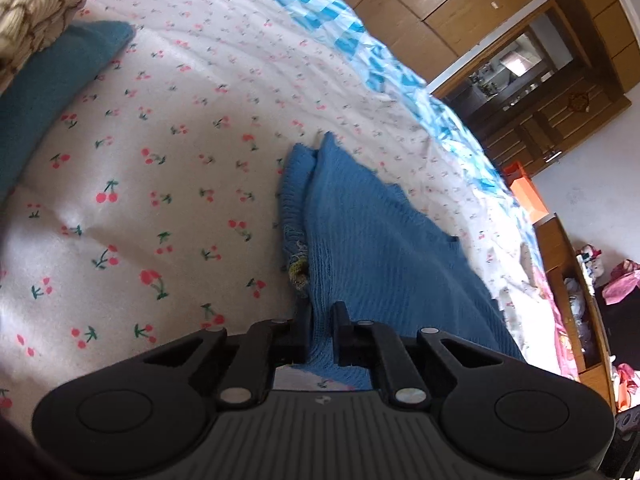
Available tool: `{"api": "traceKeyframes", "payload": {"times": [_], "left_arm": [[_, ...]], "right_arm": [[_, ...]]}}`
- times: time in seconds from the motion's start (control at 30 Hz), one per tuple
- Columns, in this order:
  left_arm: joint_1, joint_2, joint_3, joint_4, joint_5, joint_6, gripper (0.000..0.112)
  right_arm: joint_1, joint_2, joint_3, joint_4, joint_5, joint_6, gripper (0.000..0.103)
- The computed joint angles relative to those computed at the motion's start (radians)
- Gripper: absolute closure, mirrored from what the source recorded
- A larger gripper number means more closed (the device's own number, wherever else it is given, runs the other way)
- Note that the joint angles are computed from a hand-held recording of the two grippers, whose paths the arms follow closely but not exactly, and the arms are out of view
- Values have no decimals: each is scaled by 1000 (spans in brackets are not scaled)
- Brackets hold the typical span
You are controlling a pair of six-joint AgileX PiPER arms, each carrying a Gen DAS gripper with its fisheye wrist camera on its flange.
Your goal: Fold small clothes
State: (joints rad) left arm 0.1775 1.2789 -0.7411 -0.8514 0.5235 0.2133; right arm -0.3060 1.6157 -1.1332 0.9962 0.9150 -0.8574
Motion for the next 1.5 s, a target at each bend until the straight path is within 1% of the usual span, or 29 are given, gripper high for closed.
{"api": "traceKeyframes", "payload": {"times": [0.03, 0.07, 0.1, 0.23, 0.27, 0.3, 0.37, 0.43, 0.57, 0.6, 0.63, 0.7, 0.73, 0.8, 0.87, 0.93, 1.0, 1.03, 1.07, 1.1, 1.13, 1.17, 1.2, 1.27, 1.33, 1.37, 1.4, 1.47, 1.5], "left_arm": [[-3, 22, 2, 25, -10, -25, 97], [-1, 41, 5, 19, -17, -15, 97], [2, 47, 8, 1, -17, 1, 97], [-27, 20, -9, 57, -28, -27, 97], [-28, 19, -15, 55, -28, -17, 96], [-30, 24, -22, 57, -30, -17, 93], [-28, 52, -42, 25, -31, 11, 82], [-33, 86, -57, -16, -51, 44, 79], [-57, 159, -106, -16, -85, 52, 80], [-61, 165, -117, 4, -91, 36, 82], [-61, 166, -125, 20, -91, 24, 88], [-61, 154, -130, 44, -93, 14, 93], [-57, 142, -125, 33, -91, 25, 96], [-39, 112, -104, -27, -81, 66, 99], [-16, 66, -69, -116, -67, 118, 100], [-14, 19, -29, -150, -83, 118, 100], [-14, 19, -7, -149, -99, 106, 100], [-19, 49, -13, -98, -107, 60, 100], [-28, 80, -19, -37, -120, 14, 100], [-30, 105, -23, -15, -118, 1, 99], [-26, 114, -20, -34, -116, 13, 98], [-29, 103, -9, -47, -125, 15, 98], [-36, 94, -11, -24, -129, -4, 98], [-72, 75, -21, 89, -152, -85, 98], [-101, 74, -40, 197, -155, -167, 98], [-112, 77, -51, 231, -155, -197, 97], [-118, 82, -60, 249, -156, -215, 96], [-122, 91, -70, 246, -168, -224, 94], [-118, 97, -73, 212, -178, -194, 94]], "right_arm": [[16, 18, 4, -40, -30, 26, 95], [42, 49, -5, -112, -66, 88, 95], [54, 69, -8, -147, -77, 117, 94], [44, 41, 17, -91, -98, 59, 90], [40, 31, 18, -75, -99, 32, 85], [40, 33, 7, -71, -93, 26, 78], [48, 45, -17, -67, -102, 29, 66], [62, 68, -40, -57, -113, 32, 66], [96, 136, -94, -35, -140, 62, 66], [103, 150, -107, -38, -147, 72, 68], [113, 164, -122, -56, -159, 94, 71], [124, 170, -141, -82, -175, 130, 87], [124, 167, -147, -81, -172, 131, 90], [101, 141, -138, -33, -140, 105, 93], [68, 94, -116, 28, -87, 68, 94], [40, 44, -79, 87, -51, 20, 94], [40, 29, -50, 104, -62, -5, 94], [56, 40, -43, 84, -97, -9, 94], [91, 69, -46, 26, -166, 19, 94], [115, 102, -66, -56, -201, 88, 94], [124, 143, -87, -99, -204, 132, 93], [121, 161, -92, -103, -194, 150, 93], [114, 155, -82, -80, -194, 133, 89], [106, 129, -69, -46, -198, 95, 89], [98, 127, -80, -23, -186, 68, 85], [100, 139, -106, -38, -176, 88, 79], [105, 153, -131, -54, -172, 115, 73], [109, 176, -155, -31, -179, 119, 71], [117, 190, -170, -29, -191, 122, 71]]}}
